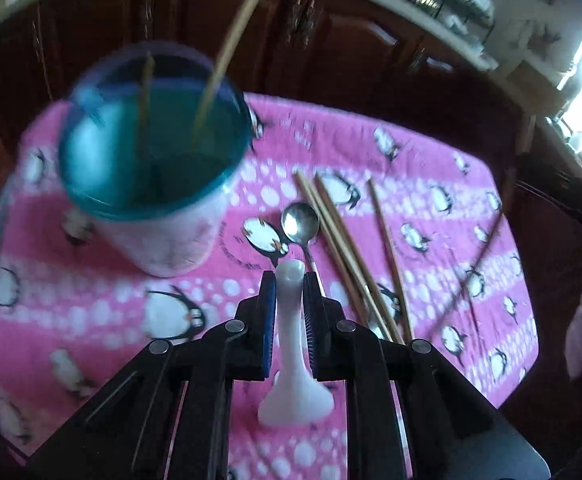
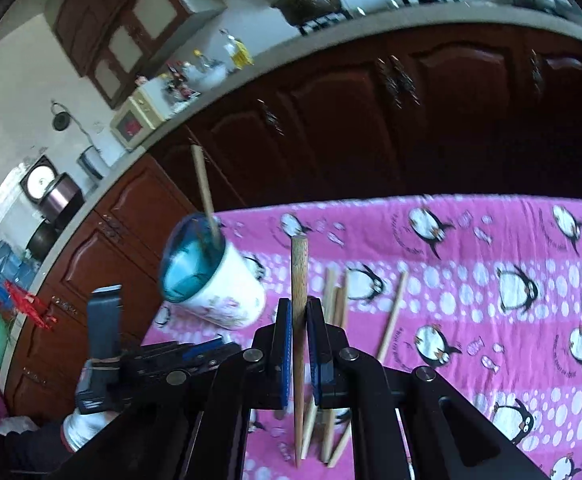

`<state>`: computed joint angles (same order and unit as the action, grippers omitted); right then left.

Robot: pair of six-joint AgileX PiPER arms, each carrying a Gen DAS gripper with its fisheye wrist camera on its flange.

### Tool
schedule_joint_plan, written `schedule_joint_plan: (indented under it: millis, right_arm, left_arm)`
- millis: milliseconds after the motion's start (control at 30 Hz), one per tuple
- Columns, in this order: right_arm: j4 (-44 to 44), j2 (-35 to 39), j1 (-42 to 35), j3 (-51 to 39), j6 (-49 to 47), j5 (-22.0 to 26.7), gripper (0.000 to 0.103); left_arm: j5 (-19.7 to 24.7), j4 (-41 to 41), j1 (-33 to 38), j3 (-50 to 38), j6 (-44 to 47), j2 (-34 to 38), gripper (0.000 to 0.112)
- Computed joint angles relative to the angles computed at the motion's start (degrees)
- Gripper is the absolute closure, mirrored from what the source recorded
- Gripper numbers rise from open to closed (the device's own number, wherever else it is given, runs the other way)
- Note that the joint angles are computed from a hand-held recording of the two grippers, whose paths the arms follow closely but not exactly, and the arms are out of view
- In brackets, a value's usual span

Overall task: Organize utensils
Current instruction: 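Lift the ceramic spoon with the left tool while the right tool carries the chopstick to the cup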

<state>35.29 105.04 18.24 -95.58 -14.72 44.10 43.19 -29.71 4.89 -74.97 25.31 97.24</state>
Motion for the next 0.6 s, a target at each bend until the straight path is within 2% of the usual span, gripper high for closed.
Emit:
schedule_joint_plan:
  millis: [167, 267, 367, 500, 600]
  right_arm:
    - [-3.38, -0.68, 3.13, -4.52, 2.32, 0.81, 0.096]
    - [-4.87, -0.29, 4.44, -7.95, 3.82, 1.47, 0.096]
    - [-6.48, 1.12, 5.91, -13.48, 5.75, 2.23, 0.096]
    - [-10.30, 5.42, 8.19, -25.57, 9.89, 4.99, 0.096]
    - [-16.20, 11.24, 10.22, -38.45, 15.05, 8.46, 0.096]
  left_arm:
    - [3.53, -2.57, 4.22, 0.62, 3.60, -6.56, 0.100]
    - [7.32, -4.62, 8.33, -1.74, 5.29, -8.89, 0.100]
    - [8.58, -5.74, 10.79, -5.87, 4.54, -9.92, 0.100]
    - [6.67, -4.65, 12.85, -13.46, 1.92, -8.14, 0.100]
    - [3.39, -0.81, 12.24, -18.34, -2.34, -5.20, 0.100]
